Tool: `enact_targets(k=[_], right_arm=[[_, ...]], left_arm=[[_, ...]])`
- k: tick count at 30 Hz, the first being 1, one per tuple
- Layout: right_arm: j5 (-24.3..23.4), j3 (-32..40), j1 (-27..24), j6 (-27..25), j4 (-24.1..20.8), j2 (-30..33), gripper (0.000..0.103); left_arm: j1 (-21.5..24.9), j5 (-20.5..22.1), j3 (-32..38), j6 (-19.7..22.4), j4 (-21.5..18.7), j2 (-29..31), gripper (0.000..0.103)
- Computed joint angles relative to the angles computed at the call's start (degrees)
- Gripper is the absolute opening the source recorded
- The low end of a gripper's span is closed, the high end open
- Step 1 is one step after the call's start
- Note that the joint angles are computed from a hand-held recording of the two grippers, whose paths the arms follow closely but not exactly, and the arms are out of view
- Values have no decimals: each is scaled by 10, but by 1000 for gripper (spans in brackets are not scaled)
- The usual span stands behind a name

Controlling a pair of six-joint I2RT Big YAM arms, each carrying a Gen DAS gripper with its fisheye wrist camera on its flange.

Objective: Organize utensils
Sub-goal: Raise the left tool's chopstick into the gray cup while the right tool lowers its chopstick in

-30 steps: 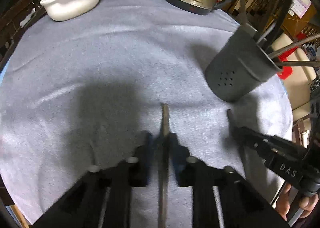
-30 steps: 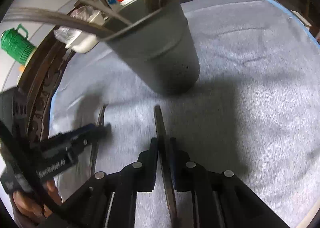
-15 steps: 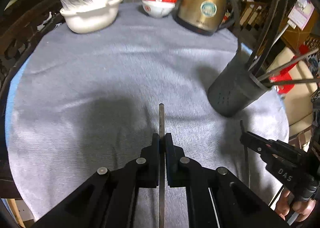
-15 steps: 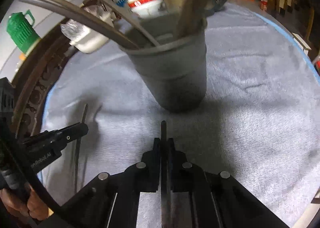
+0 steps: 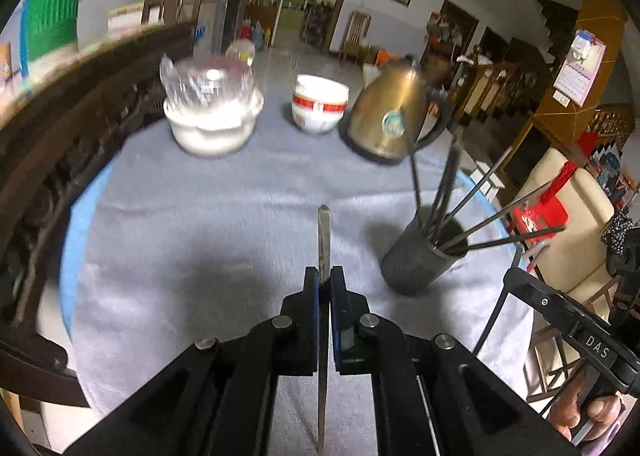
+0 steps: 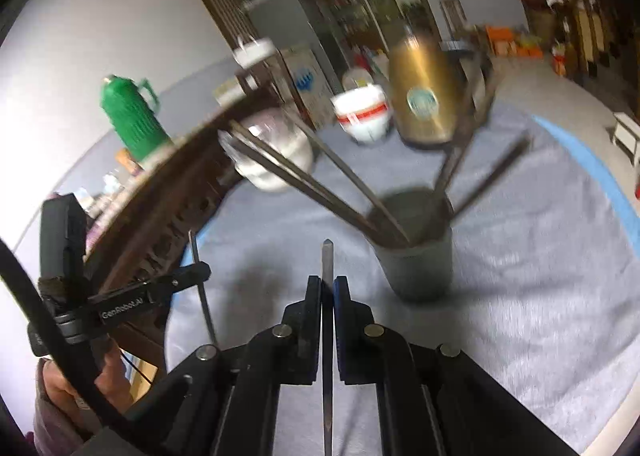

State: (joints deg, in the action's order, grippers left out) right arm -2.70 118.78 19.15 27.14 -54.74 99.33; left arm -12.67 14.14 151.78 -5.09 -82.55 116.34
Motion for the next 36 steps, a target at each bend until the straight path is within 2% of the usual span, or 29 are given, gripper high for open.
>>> enact_targets(k=[6,11,27,36], right_arm=[[22,-1,11,-5,19,-14,7],[32,-13,13,-3,29,-22,7],[65,-42,19,-8,62,-56,7],[74,-59,12,-3,89,-79,7]], left_arm=[[-14,-39,-18,15,30,-25,5],[-19,-52,-47,21,47,-45,5],[-27,-81,-70,23,70,-71,5],[-28,-71,-65,23,75,-79,5]])
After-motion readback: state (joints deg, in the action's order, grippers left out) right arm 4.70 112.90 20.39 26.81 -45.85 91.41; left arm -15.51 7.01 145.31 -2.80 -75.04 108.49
